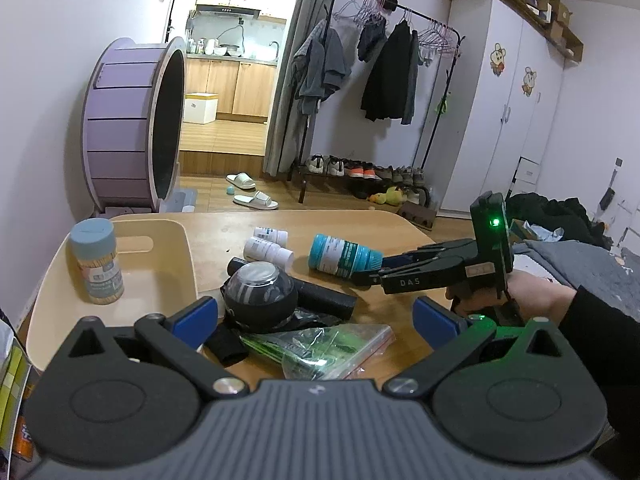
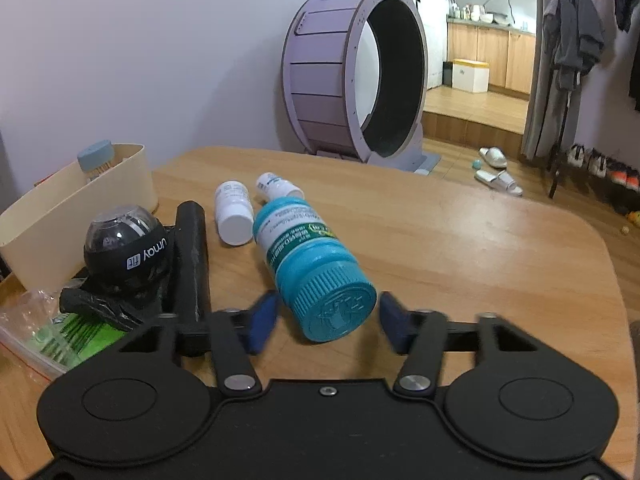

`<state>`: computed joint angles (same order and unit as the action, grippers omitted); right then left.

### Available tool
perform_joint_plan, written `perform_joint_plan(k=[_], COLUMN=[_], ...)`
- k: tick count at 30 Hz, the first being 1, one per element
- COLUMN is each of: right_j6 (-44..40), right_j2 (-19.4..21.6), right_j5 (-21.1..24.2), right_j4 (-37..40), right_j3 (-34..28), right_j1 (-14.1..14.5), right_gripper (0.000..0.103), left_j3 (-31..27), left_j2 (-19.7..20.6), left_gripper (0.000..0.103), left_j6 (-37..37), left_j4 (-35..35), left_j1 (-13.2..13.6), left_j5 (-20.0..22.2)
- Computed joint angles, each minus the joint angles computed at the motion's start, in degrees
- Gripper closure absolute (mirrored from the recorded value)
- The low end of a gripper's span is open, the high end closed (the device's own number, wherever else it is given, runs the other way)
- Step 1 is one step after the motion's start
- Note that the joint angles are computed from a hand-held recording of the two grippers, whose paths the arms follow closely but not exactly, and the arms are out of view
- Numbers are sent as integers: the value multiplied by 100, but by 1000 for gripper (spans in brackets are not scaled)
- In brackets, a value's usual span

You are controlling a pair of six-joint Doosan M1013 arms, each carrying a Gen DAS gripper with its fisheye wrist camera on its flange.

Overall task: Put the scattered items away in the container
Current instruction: 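Stand the teal-capped bottle upright and grasp it with the right gripper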

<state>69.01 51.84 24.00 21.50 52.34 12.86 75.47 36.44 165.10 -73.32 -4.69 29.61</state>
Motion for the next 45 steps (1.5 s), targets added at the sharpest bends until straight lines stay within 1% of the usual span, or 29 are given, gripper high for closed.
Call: perform_joint_plan(k=[4, 7, 10, 15, 18, 22, 25, 27, 31, 34, 37, 39, 40, 41, 45], right_j6=[-268, -411, -711, -998, -874, -495, -574, -501, -231, -304, -426, -518, -557, -577, -584], right_j2=[-61, -167, -325, -551, -630, -592, -542, -542, -572, -597, -590, -571, -560, -557, -566], right_j5=[-114, -314, -529, -694, -709, -653, -559, -515, -608, -733, -759, -704, -673, -675, -733], right_j4=[485, 629, 932, 1075, 800, 259, 323, 174, -152, 125, 315, 445, 520, 598, 837], right_j3=[150, 330, 542, 771, 833, 717, 628, 625, 698, 773, 785, 765, 751, 750, 769], right_j1=[-43, -42, -45, -14, 28, 91, 115, 138, 176, 163, 154, 145, 137, 128, 104], right_gripper=[53, 53, 54, 54, 55, 55, 57, 57, 50, 38, 38, 41, 52, 57, 57], left_j3=[-6, -16, -20, -19, -20, -25, -29, -29, -39, -23, -7, -3, 2, 7, 47], left_j2=[1, 2, 2, -4, -8, -4, 2, 5, 14, 4, -6, -11, -15, -20, -58], left_gripper=[0, 0, 0, 0, 0, 0, 0, 0, 0, 0, 0, 0, 0, 0, 0], left_j6=[-18, -71, -85, -133, -151, -141, -127, -115, -186, -126, -81, -94, -96, -95, -56], left_j4=[13, 47, 62, 151, 193, 216, 262, 276, 281, 225, 177, 175, 171, 164, 137], left_j1=[4, 4, 3, -9, -16, -25, -31, -33, -31, -27, -23, -20, -17, -13, 4], left_j5=[-3, -18, -17, -29, -42, -23, -11, -15, -23, -24, -36, -55, -65, -72, -135])
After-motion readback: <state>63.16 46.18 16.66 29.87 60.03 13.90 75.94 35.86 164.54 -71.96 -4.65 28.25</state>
